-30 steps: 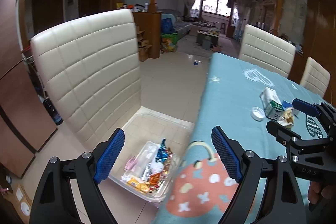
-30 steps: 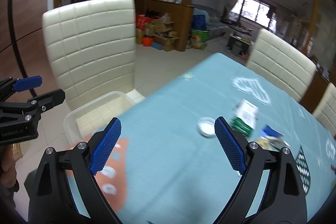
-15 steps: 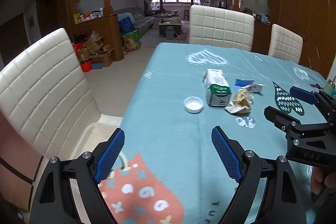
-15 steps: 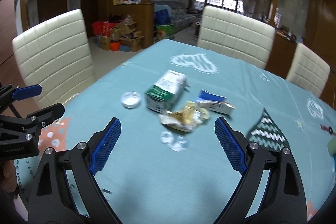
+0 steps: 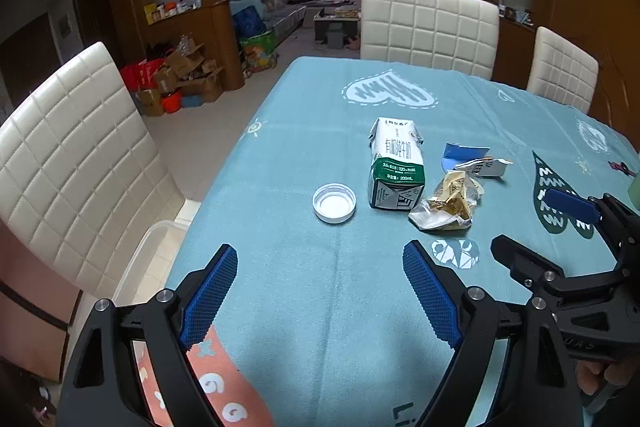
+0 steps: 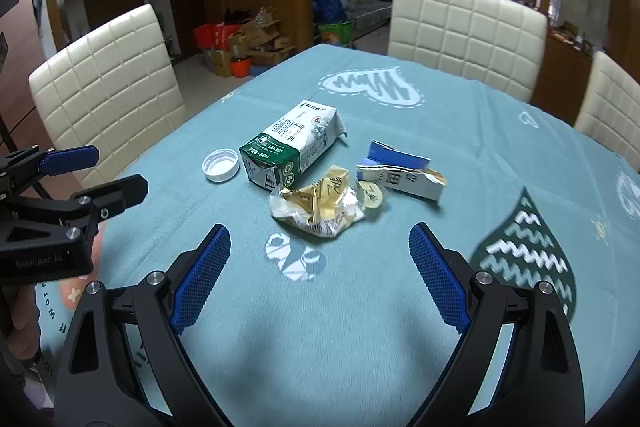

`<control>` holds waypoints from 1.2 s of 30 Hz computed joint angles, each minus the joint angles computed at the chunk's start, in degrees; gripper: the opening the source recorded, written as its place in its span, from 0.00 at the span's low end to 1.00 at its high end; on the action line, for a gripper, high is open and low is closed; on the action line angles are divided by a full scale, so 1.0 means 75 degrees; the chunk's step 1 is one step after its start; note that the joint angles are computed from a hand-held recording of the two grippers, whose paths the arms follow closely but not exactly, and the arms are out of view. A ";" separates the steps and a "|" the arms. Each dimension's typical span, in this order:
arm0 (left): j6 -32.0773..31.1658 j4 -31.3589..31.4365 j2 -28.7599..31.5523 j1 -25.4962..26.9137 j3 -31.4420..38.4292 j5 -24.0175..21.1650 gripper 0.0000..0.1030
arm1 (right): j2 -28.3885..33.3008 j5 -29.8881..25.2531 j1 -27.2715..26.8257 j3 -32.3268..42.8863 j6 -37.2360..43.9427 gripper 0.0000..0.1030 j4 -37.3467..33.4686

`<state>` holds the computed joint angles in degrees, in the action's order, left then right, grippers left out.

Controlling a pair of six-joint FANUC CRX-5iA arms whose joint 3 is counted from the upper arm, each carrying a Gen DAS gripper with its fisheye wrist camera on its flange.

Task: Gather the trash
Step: 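Move both tools back over the table toward the remaining trash, then grasp the white bottle cap with the left tool while the right tool grasps the gold wrapper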

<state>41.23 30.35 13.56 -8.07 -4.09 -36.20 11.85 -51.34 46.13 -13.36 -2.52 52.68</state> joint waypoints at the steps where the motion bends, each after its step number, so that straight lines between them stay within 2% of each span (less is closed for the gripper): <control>1: 0.0443 -0.0416 0.0029 -0.0063 0.0134 0.0020 0.80 | 0.0034 0.0155 -0.0091 0.0021 0.0142 0.87 -0.0059; 6: 0.1942 -0.1950 -0.0007 -0.0306 0.0495 0.0084 0.80 | 0.0092 0.0788 -0.0352 -0.0085 0.0265 0.87 -0.0144; 11: 0.2849 -0.2953 -0.0092 -0.0539 0.0656 0.0076 0.80 | 0.0239 0.0925 -0.0458 0.0028 0.0407 0.87 -0.0561; 13: 0.3002 -0.3104 -0.0118 -0.0605 0.0642 0.0070 0.80 | 0.0331 0.0881 -0.0490 0.0160 0.0611 0.83 -0.0970; 14: 0.3036 -0.3133 -0.0128 -0.0632 0.0623 0.0066 0.80 | 0.0345 0.0909 -0.0509 0.0211 0.0769 0.65 -0.1192; 15: 0.3055 -0.3152 -0.0126 -0.0651 0.0617 0.0061 0.80 | 0.0366 0.0935 -0.0541 0.0300 0.1078 0.38 -0.1568; 17: 0.3138 -0.3243 -0.0131 -0.0714 0.0618 0.0029 0.80 | 0.0345 0.0707 -0.0489 0.0305 0.1018 0.29 -0.1484; 18: 0.3167 -0.3268 -0.0143 -0.0742 0.0615 0.0015 0.80 | 0.0280 0.0767 -0.0490 0.0275 0.1053 0.20 -0.1539; 19: 0.3152 -0.3252 -0.0152 -0.0755 0.0598 0.0020 0.80 | 0.0225 0.0821 -0.0490 0.0220 0.0990 0.18 -0.1515; 24: 0.3065 -0.3143 -0.0241 -0.0727 0.0478 0.0145 0.80 | -0.0029 0.0703 -0.0387 -0.0105 0.0386 0.11 -0.0865; 28: 0.2990 -0.2914 -0.0186 -0.0604 0.0462 0.0185 0.80 | -0.0264 0.0890 -0.0431 -0.0414 0.0098 0.09 -0.0633; 36: 0.1891 -0.1819 0.0300 -0.0457 0.0454 0.0155 0.80 | -0.0303 0.1083 -0.0466 -0.0611 -0.0218 0.09 -0.0248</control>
